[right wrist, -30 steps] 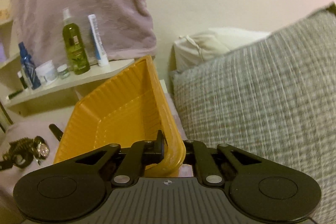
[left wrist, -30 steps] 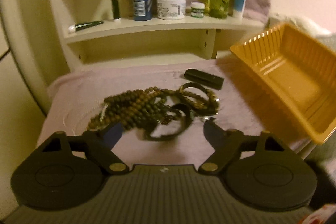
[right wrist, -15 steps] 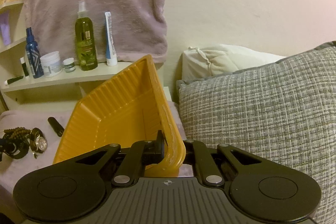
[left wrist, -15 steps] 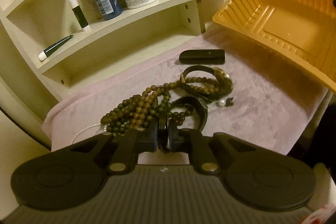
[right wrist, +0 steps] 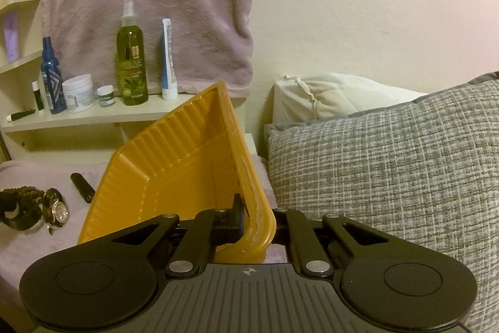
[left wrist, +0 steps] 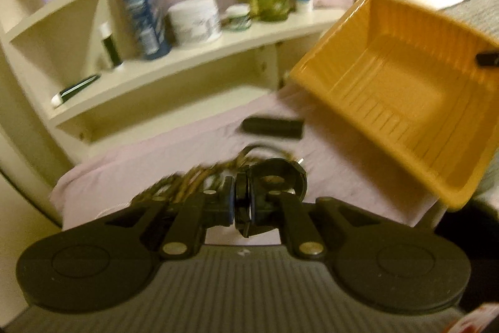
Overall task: Organize jewelry
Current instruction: 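Grasp a black bracelet from the pile with the left gripper while the right holds the tray, then carry the black bracelet into the orange tray and open the left gripper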
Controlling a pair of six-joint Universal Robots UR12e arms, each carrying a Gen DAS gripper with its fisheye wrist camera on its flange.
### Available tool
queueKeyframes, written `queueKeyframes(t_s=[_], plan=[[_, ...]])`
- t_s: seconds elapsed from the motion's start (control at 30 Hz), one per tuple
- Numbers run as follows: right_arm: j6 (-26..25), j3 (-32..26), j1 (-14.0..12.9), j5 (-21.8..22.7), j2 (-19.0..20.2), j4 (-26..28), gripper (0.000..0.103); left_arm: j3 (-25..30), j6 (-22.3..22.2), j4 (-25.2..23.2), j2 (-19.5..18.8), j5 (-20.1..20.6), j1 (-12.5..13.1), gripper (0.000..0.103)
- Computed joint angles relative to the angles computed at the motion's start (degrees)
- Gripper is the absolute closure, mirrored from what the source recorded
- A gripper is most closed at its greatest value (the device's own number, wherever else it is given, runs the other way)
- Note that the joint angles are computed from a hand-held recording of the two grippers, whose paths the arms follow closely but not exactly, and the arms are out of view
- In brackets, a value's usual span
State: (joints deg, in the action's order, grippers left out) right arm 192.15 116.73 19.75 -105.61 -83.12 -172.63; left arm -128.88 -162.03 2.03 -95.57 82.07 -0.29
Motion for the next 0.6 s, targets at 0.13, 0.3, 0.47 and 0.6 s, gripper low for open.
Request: queueKeyframes(t_s=[0.13,0.3,0.47,0.6], plan=[[-0.34,0.19,-0.32,0.74,-0.01,-0.55,0.096,1.43,-2.22,0.39,-0.43,-3.63,-1.57,0.095],[0.46,0.35,-0.51,1.19,-0.1,-0.59,0.096,4.18,-4.52,-0.59,-2.49,-8.71,-4.5,0.095],[1.07,0.04,-0.68,2.01,0.05,0.35,0.096,6.33,-5.32,-2.88,-4.36,-10.67,-7.64,0.095],[1.33,-0.08,-0.98,2.96,0.07,0.84,0.096,7.0,-6.18,-3.71,-5.33,-11.21,-8.89,0.094]])
